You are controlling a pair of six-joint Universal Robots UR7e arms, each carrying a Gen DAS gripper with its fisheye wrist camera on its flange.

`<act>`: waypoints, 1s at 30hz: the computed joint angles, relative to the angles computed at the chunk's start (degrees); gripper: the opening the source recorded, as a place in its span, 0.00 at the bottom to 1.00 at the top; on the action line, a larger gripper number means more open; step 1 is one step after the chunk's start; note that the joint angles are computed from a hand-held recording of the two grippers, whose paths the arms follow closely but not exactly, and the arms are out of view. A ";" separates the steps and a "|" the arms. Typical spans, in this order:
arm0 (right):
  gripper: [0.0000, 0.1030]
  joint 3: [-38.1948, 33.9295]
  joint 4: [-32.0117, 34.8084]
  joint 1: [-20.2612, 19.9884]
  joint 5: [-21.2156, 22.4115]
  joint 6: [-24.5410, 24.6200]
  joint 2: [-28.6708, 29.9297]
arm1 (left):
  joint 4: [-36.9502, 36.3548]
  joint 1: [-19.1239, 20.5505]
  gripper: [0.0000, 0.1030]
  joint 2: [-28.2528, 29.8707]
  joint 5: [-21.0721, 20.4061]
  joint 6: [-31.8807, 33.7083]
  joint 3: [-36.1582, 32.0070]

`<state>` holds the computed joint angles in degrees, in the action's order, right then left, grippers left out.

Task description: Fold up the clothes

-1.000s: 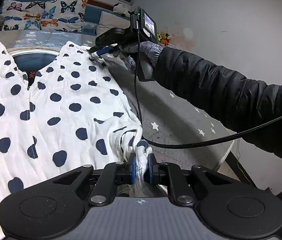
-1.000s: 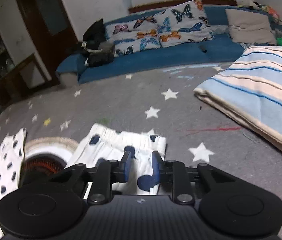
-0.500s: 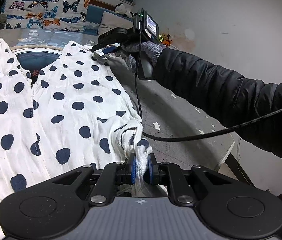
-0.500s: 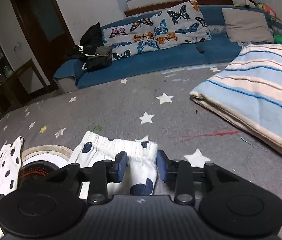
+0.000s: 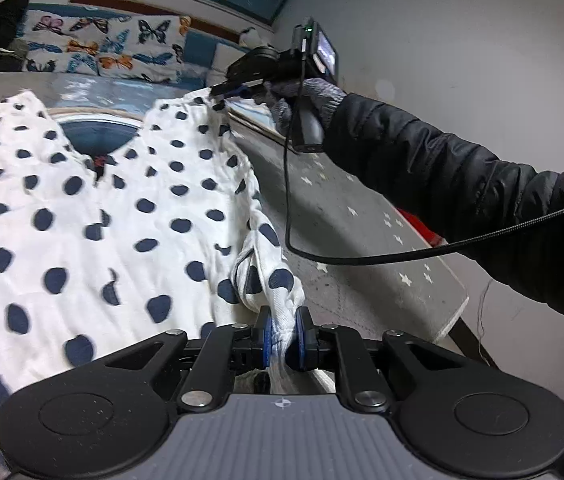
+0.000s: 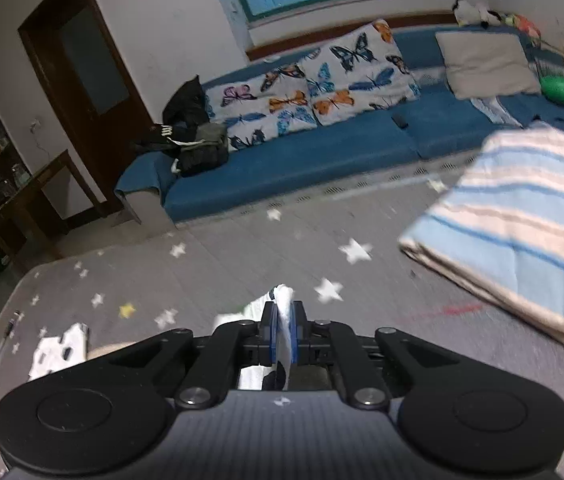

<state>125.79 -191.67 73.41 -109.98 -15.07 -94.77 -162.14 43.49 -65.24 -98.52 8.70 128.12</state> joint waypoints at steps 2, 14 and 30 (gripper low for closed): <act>0.05 -1.27 0.03 2.35 -1.91 -0.21 1.10 | -0.59 0.75 0.13 -1.18 0.13 -0.56 0.54; 0.05 -12.23 -0.49 15.73 -9.92 -1.24 15.06 | -3.84 5.23 0.11 -9.76 2.05 -4.83 3.75; 0.05 -24.63 2.33 22.80 -12.47 -1.20 35.58 | -4.08 9.39 0.11 -15.95 6.67 -11.36 5.88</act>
<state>101.16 -189.34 96.21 -122.45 -16.27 -59.18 -166.22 52.88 -81.19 -91.85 -2.66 134.00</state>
